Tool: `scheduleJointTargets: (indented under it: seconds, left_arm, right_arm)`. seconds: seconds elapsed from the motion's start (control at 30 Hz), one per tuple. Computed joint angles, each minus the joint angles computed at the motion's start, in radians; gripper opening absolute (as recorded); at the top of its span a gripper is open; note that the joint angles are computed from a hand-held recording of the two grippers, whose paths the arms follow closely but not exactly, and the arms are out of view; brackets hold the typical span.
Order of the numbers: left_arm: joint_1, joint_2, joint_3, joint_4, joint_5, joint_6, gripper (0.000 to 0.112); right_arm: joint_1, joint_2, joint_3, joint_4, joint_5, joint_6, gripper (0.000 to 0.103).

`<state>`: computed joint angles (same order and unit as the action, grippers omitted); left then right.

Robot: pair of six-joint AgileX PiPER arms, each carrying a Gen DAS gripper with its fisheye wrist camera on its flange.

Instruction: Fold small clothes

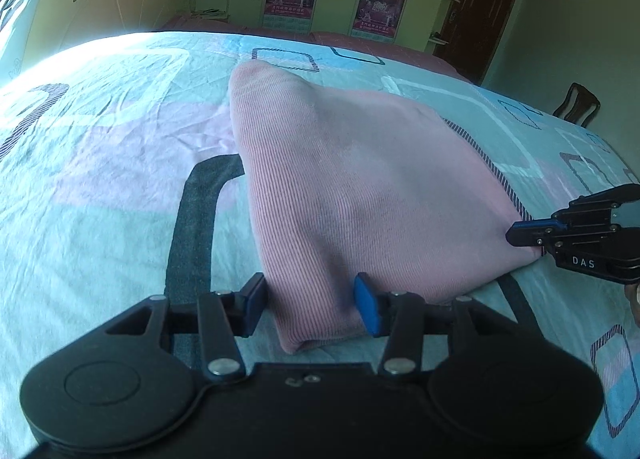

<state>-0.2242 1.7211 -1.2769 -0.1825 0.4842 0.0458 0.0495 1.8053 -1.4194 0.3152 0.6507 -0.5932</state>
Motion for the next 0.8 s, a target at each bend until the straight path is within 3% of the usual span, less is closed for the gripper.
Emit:
scheduleJointTargets:
  seconds: [0.3,0.53,0.8]
  left_arm:
    - [-0.049,-0.009,0.019,0.195,-0.015,-0.216,0.046]
    - [-0.101,-0.056,0.057,0.343,0.002,-0.387,0.046]
    - [-0.191,-0.179,0.171,0.477,0.02,-0.579,0.046]
  right_arm:
    - [0.001,-0.025,0.073,0.041,-0.077,0.0,0.001]
    - [-0.01,-0.038,0.074,0.063,-0.058,-0.003,0.001]
    - [-0.094,-0.233,0.24,0.222,-0.015,-0.091,0.001]
